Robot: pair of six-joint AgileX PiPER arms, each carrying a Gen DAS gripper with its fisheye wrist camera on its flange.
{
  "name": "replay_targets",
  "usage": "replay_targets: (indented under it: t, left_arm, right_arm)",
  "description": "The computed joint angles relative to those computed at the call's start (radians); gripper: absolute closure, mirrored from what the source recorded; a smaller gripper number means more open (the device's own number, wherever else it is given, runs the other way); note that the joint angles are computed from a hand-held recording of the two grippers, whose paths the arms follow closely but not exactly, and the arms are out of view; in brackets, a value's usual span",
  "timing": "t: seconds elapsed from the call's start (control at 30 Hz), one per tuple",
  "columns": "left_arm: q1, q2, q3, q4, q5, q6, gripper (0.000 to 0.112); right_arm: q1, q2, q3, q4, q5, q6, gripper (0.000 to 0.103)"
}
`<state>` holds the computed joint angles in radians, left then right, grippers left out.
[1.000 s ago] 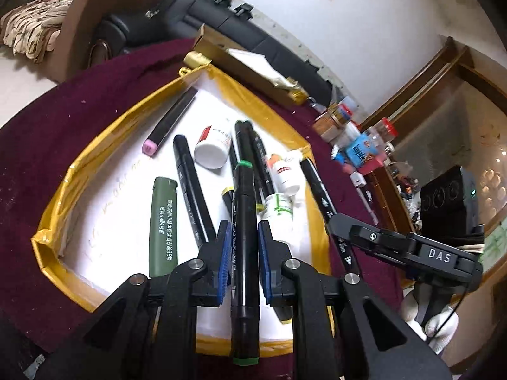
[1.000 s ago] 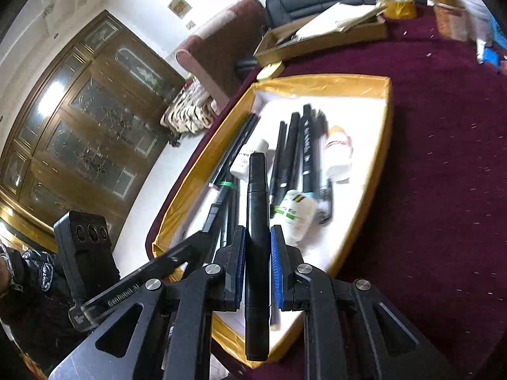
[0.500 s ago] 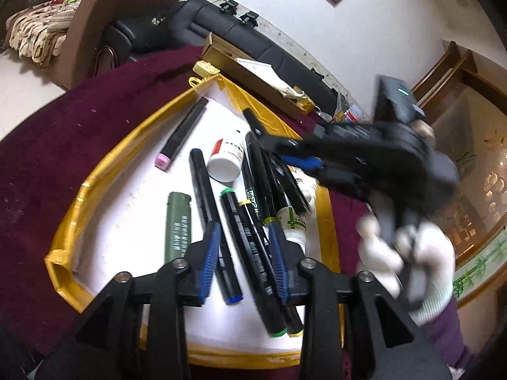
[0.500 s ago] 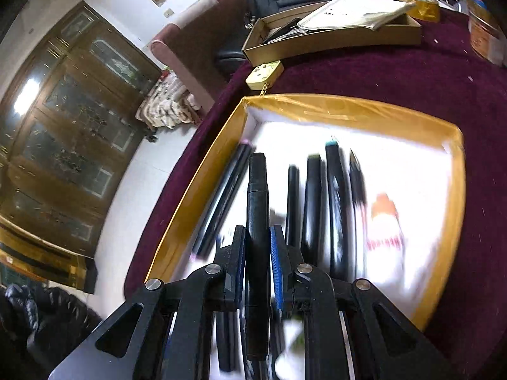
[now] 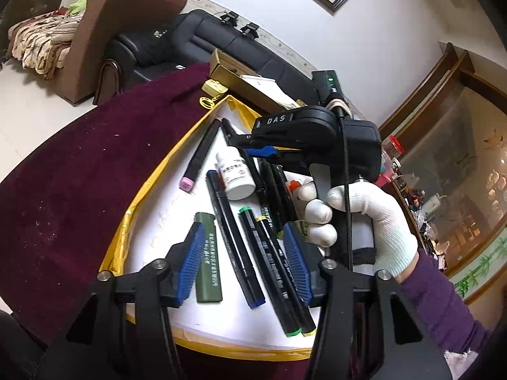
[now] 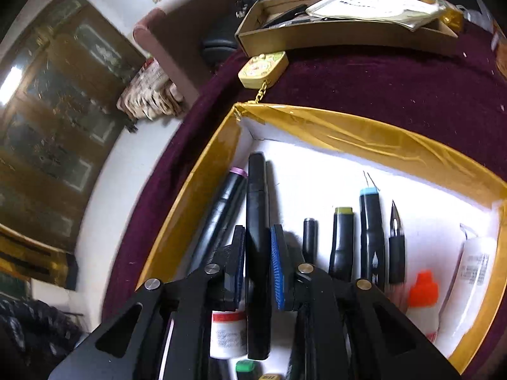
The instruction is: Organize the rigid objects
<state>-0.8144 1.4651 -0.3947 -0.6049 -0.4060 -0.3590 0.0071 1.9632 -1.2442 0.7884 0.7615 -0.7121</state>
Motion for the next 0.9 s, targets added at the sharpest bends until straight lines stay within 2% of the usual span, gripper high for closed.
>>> replay_targets:
  t: [0.1, 0.17, 0.27, 0.3, 0.4, 0.5, 0.67, 0.9]
  left_arm:
    - [-0.023, -0.004, -0.016, -0.100, 0.013, 0.087, 0.055]
    - [-0.040, -0.008, -0.027, -0.198, 0.018, 0.174, 0.052]
    - [-0.066, -0.007, -0.040, -0.326, 0.009, 0.278, 0.044]
    - [-0.072, -0.007, -0.045, -0.358, 0.009, 0.302, 0.044]
    - [-0.111, -0.003, -0.068, -0.487, 0.000, 0.409, 0.044]
    - [-0.167, 0.008, -0.102, -0.636, -0.030, 0.536, 0.044]
    - [-0.262, 0.055, -0.197, -0.865, -0.088, 0.759, 0.044]
    - [-0.358, 0.130, -0.347, -1.080, -0.166, 1.002, 0.044]
  right_arm:
    - [-0.037, -0.085, 0.075, 0.053, 0.002, -0.083, 0.071]
    - [-0.047, -0.198, 0.174, 0.046, -0.068, -0.151, 0.068]
    - [-0.057, -0.377, 0.331, -0.018, -0.190, -0.200, 0.056]
    - [-0.061, -0.424, 0.373, -0.036, -0.225, -0.206, 0.052]
    - [-0.095, -0.580, 0.523, -0.076, -0.342, -0.247, 0.049]
    - [-0.140, -0.680, 0.612, -0.123, -0.403, -0.260, 0.040]
    - [-0.311, -0.789, 0.715, 0.015, -0.403, -0.515, 0.039]
    - [-0.515, -0.811, 0.766, 0.276, -0.352, -0.906, 0.038]
